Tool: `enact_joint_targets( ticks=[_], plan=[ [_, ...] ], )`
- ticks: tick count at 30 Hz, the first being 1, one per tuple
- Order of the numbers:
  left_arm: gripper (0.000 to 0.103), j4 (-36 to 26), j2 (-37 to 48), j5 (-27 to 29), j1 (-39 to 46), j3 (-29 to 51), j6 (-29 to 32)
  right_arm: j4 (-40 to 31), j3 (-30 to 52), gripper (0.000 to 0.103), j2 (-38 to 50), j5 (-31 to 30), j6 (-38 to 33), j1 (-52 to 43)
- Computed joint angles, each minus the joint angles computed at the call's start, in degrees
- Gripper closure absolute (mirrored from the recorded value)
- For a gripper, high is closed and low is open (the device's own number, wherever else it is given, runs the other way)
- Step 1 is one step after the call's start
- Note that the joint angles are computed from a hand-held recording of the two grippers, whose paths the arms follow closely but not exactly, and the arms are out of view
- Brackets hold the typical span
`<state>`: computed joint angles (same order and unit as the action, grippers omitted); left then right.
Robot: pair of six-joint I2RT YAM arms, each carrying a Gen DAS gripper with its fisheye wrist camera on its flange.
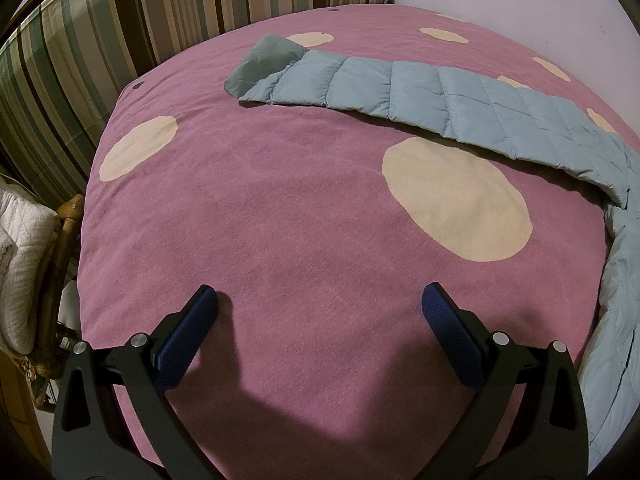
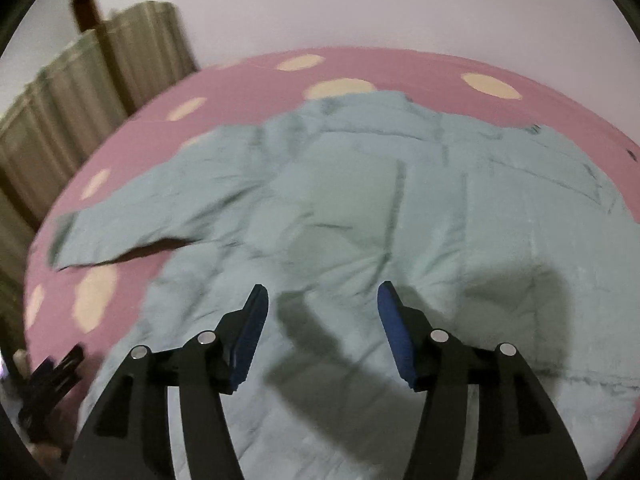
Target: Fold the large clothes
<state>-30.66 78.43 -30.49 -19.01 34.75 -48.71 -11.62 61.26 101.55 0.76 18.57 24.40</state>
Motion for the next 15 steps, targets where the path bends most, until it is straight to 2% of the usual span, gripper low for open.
enact_joint_targets(
  ticks=[3, 4, 5, 8, 10, 12, 15],
  plan=[
    [0.002, 0.05, -0.01, -0.02, 0.04, -0.04, 0.05, 1.78, -6.56, 0.048, -8.91, 0.38, -1.89, -1.74],
    [0.002, -0.03, 0.15, -0.06, -0.07, 0.09, -0.06, 1.74, -7.89, 0.057, -11.22, 0.62, -2.18, -2.93],
    [0.002, -0.04, 0.12, -0.07, -0.05, 0.07, -0.04, 1.35, -9.75, 0.063, -14.48, 0.54, -2.75, -5.87],
    [0.002, 0.02, 0.05, -0.04, 0.02, -0.02, 0.05, -0.26, -12.27, 0.067, -19.8, -0.99, -4.66, -17.93],
    [0.002, 0.08, 0.01, 0.0, 0.05, -0.08, 0.07, -0.22, -11.75, 0.067, -19.13, -2.59, -4.74, -28.43],
    [0.002, -0.01, 0.08, -0.05, -0.02, 0.01, 0.0, 1.35, -10.22, 0.067, -15.89, -2.99, -5.05, -34.8],
    [0.002, 0.11, -0.13, 0.06, 0.13, -0.17, 0.15, 2.45, -4.98, 0.067, -7.56, 0.18, -6.28, -39.04]
  ],
)
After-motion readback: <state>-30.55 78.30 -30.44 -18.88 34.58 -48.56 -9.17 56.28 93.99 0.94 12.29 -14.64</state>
